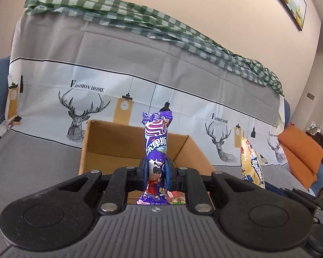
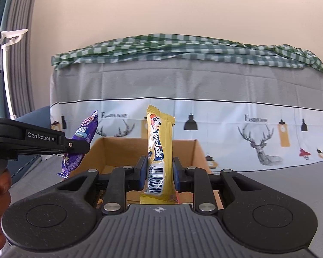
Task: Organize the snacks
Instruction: 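Lift and carry the candy stick and wafer bar over the box with both grippers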
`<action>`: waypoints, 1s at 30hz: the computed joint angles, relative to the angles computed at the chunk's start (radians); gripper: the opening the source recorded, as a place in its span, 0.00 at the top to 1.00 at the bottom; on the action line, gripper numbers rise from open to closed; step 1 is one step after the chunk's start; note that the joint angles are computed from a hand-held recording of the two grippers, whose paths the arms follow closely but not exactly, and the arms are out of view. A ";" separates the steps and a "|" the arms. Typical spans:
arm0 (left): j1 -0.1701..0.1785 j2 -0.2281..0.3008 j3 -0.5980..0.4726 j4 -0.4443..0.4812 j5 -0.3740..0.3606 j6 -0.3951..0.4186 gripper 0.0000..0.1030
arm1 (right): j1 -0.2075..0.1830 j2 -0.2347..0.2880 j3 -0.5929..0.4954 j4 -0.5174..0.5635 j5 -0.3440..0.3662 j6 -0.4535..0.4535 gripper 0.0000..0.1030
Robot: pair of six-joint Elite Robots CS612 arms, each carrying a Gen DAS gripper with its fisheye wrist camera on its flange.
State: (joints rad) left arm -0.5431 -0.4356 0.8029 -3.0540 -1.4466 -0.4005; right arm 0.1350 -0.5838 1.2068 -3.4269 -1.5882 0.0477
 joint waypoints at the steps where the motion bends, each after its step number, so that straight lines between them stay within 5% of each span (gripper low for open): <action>1: -0.002 0.005 -0.009 0.002 0.005 -0.001 0.84 | -0.001 -0.002 0.003 0.000 -0.003 0.002 0.75; 8: -0.004 0.033 -0.060 0.031 0.020 -0.029 0.84 | -0.005 -0.006 0.014 -0.002 -0.022 -0.007 0.75; 30: -0.004 0.026 -0.038 -0.039 0.018 0.058 0.84 | -0.004 0.002 -0.002 0.019 -0.002 0.005 0.75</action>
